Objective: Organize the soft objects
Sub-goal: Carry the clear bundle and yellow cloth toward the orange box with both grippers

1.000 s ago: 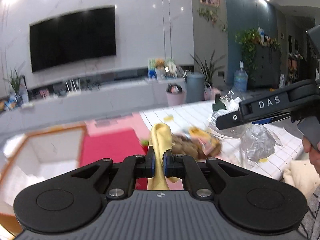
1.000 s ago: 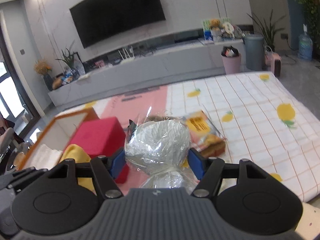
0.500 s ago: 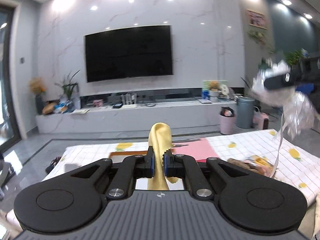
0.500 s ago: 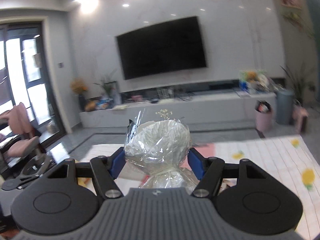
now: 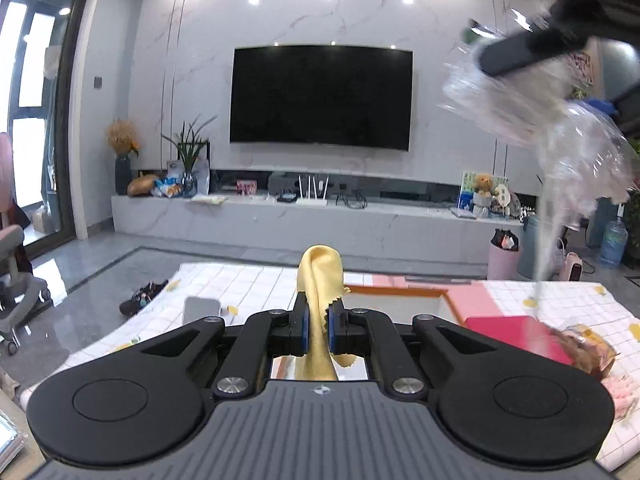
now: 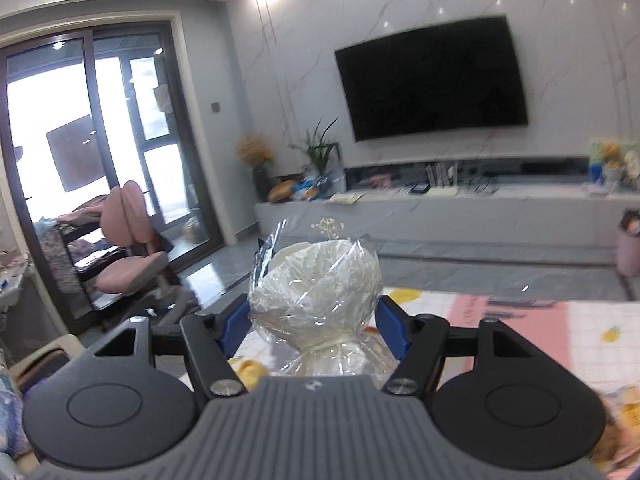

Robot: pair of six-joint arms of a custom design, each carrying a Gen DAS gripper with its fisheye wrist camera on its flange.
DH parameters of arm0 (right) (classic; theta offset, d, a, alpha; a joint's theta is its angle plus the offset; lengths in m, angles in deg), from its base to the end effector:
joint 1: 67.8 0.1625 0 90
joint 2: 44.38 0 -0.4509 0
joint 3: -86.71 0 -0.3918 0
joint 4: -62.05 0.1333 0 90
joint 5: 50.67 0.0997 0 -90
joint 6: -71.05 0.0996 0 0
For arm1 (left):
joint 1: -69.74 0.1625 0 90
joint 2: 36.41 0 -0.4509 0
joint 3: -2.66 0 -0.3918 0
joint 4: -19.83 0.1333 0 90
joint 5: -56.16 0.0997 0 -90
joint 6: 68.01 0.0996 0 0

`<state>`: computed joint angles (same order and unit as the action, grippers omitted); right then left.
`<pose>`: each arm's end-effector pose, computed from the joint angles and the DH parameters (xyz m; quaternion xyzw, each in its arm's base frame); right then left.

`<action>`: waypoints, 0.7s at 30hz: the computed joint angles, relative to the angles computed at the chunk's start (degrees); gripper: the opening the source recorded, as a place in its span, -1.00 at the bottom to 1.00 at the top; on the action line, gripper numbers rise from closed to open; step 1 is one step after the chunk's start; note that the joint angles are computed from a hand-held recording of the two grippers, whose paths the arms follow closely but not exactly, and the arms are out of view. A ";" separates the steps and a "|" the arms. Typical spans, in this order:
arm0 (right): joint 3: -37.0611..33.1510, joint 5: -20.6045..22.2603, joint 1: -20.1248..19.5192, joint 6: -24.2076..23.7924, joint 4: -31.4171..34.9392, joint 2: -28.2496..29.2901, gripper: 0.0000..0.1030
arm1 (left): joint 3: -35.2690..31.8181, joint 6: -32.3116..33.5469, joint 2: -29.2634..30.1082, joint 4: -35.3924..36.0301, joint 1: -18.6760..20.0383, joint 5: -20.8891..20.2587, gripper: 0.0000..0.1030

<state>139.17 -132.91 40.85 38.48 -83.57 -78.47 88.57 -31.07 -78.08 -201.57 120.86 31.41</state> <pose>0.4218 -0.7910 0.2735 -0.4282 0.8432 -0.3241 0.0250 -0.2427 -0.6574 0.2864 0.0816 0.7097 -0.5871 0.3807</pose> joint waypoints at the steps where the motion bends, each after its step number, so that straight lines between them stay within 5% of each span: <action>1: -1.07 0.27 0.09 0.60 1.24 0.95 0.29 | 0.19 -1.42 -0.25 0.99 0.41 -0.16 -0.82; 5: -3.78 -0.38 0.52 0.66 3.99 4.39 0.29 | 0.97 -3.03 -1.02 0.60 1.26 0.27 -0.82; 17: -25.33 -28.08 -1.20 -1.47 22.96 21.97 0.30 | 5.31 -12.43 -4.37 6.62 1.02 0.81 -0.82; 21: -33.62 -31.78 -1.64 -1.05 33.16 26.49 0.31 | 5.03 -14.18 -4.44 9.65 1.52 0.77 -0.82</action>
<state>105.55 -164.69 39.21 37.43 -50.42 -51.98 93.59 -45.25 -82.52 -191.92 122.38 32.18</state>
